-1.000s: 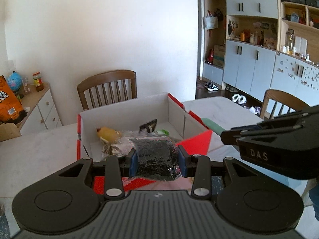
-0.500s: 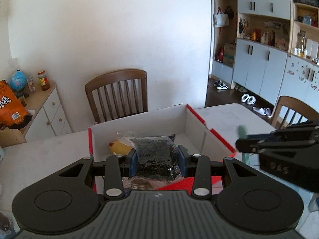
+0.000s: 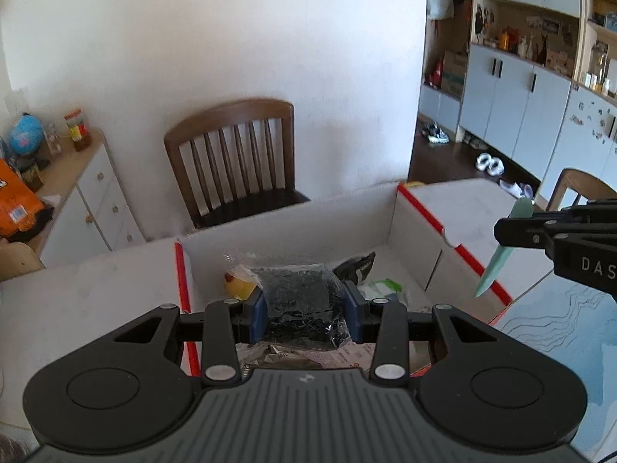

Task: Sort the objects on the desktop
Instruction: 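Lift and carry the bag and teal stick with both tools over the red box, then lower the bag into the box and open the left gripper while the right gripper releases the stick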

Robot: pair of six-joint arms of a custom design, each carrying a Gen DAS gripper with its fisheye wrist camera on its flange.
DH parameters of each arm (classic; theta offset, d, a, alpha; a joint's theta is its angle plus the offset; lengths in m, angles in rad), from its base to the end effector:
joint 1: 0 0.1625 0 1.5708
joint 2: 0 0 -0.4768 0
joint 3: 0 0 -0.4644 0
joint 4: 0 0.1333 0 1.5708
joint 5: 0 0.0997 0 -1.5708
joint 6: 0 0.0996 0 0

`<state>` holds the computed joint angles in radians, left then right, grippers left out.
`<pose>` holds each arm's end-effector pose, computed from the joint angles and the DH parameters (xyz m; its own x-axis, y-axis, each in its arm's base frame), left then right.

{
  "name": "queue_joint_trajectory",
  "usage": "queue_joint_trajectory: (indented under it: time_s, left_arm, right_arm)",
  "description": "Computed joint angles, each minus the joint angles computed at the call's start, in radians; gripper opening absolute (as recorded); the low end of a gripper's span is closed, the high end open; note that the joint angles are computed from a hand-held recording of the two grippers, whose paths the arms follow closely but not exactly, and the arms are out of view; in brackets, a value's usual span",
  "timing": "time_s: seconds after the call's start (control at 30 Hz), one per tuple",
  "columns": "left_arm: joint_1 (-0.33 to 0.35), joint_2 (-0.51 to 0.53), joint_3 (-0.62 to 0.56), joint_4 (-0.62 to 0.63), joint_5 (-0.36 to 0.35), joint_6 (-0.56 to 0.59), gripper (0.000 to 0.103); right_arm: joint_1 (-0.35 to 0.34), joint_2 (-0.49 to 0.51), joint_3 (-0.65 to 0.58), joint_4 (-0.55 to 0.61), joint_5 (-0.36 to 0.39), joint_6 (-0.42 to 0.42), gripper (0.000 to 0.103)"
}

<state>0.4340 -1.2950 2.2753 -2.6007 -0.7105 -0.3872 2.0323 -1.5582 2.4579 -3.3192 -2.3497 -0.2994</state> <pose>-0.3579 -0.3960 0.1756 -0.6277 0.3747 -0.6823 0.7227 0.6064 -0.3318 0.2410 -0.3424 0.3035 -0.7464 -0.0263 0.6650 -0.5384 0.6112 -0.5801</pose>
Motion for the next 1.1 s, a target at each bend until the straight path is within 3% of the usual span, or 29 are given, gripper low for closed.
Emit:
queue_joint_trajectory:
  time_s: [0.47, 0.87, 1.1]
  left_arm:
    - [0.112, 0.064, -0.065, 0.136, -0.086, 0.034, 0.038]
    - [0.146, 0.108, -0.117, 0.256, -0.102, 0.034, 0.038]
    - [0.17, 0.128, -0.136, 0.282, -0.111, 0.035, 0.039]
  right_arm:
    - [-0.081, 0.058, -0.006, 0.02, 0.036, -0.014, 0.008]
    - [-0.121, 0.127, -0.018, -0.014, 0.008, -0.066, 0.008]
    - [-0.156, 0.13, -0.027, 0.008, 0.045, -0.058, 0.009]
